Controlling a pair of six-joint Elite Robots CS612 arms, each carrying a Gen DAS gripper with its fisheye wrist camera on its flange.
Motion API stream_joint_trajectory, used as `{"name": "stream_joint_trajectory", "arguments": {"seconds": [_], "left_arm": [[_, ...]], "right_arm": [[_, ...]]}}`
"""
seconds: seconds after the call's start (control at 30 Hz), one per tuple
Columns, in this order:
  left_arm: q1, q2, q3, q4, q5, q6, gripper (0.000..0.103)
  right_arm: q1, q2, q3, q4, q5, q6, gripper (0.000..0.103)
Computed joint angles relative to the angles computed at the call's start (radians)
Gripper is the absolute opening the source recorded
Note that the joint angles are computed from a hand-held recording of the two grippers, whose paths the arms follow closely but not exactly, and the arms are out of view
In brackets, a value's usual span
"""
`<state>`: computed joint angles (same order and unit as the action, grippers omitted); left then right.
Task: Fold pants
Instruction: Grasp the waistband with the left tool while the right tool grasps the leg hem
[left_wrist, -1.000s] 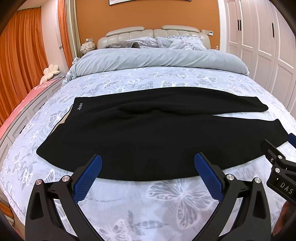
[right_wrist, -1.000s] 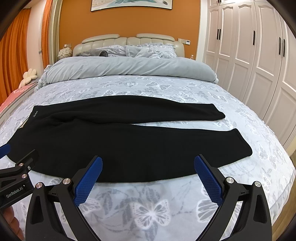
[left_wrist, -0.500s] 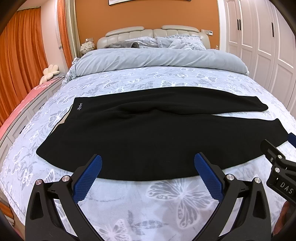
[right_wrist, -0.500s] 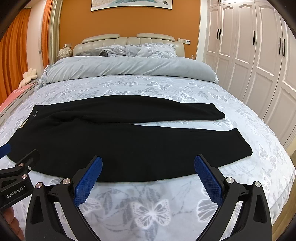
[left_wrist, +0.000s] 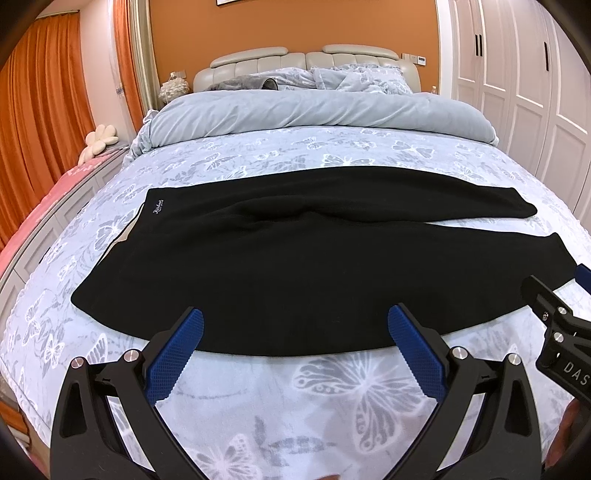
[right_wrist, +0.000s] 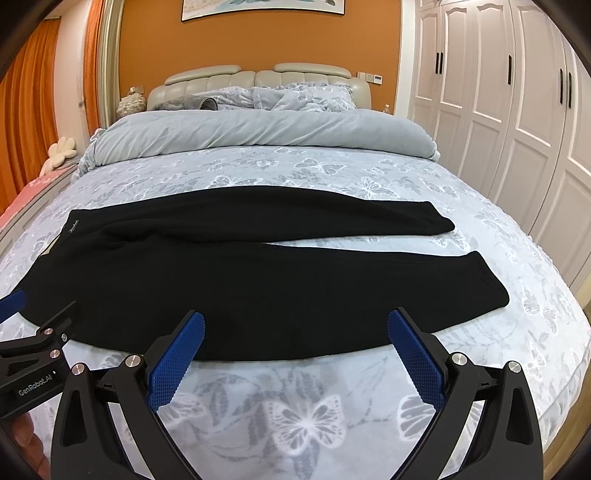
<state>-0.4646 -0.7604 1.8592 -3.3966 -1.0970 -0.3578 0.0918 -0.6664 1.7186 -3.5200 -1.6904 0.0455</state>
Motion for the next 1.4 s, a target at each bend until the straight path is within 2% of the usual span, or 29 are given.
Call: {"name": "stream_joint_trajectory", "arguments": {"seconds": [0.23, 0.4, 0.47, 0.57, 0.63, 0.73, 0.8, 0.83, 0.87, 0.97, 1.07, 1.13, 1.17, 1.27, 1.4], "left_arm": [[0.019, -0.005, -0.012, 0.015, -0.045, 0.002, 0.098], [0.029, 0.004, -0.047, 0.027, 0.023, 0.044, 0.098], [0.037, 0.005, -0.062, 0.038, 0.026, 0.052, 0.098], [0.058, 0.010, -0.100, 0.085, 0.021, 0.074, 0.098], [0.088, 0.012, -0.132, 0.126, -0.045, 0.084, 0.098], [0.156, 0.024, -0.199, 0.171, -0.169, 0.084, 0.098], [0.196, 0.050, -0.264, 0.199, -0.151, 0.081, 0.098], [0.211, 0.063, -0.292, 0.213, -0.147, 0.079, 0.098], [0.238, 0.086, -0.346, 0.257, -0.140, 0.064, 0.098], [0.310, 0.153, -0.500, 0.409, -0.196, 0.015, 0.098], [0.359, 0.220, -0.637, 0.543, -0.246, -0.073, 0.098], [0.381, 0.270, -0.723, 0.606, -0.255, -0.109, 0.098], [0.389, 0.301, -0.781, 0.672, -0.250, -0.110, 0.098], [0.399, 0.356, -0.878, 0.787, -0.256, -0.098, 0.098], [0.419, 0.406, -0.965, 0.888, -0.354, -0.075, 0.098]], "right_arm": [[-0.010, 0.000, -0.015, 0.036, 0.018, 0.021, 0.098], [-0.030, -0.002, -0.045, 0.081, 0.020, 0.033, 0.098], [-0.045, -0.003, -0.063, 0.103, 0.028, 0.031, 0.098], [-0.087, -0.001, -0.111, 0.170, 0.089, 0.028, 0.098], [-0.124, 0.011, -0.163, 0.232, 0.143, 0.029, 0.098], [-0.192, 0.057, -0.295, 0.345, 0.239, 0.032, 0.098], [-0.229, 0.097, -0.396, 0.440, 0.306, 0.033, 0.098], [-0.246, 0.124, -0.457, 0.484, 0.318, 0.038, 0.096], [-0.256, 0.159, -0.525, 0.511, 0.290, 0.046, 0.096], [-0.277, 0.237, -0.684, 0.642, 0.286, 0.035, 0.097], [-0.283, 0.319, -0.842, 0.784, 0.258, 0.015, 0.097], [-0.279, 0.367, -0.927, 0.859, 0.222, -0.013, 0.097], [-0.275, 0.390, -0.966, 0.887, 0.201, -0.021, 0.097], [-0.269, 0.435, -1.038, 0.943, 0.194, -0.059, 0.097], [-0.266, 0.478, -1.104, 1.006, 0.206, -0.097, 0.096]]}}
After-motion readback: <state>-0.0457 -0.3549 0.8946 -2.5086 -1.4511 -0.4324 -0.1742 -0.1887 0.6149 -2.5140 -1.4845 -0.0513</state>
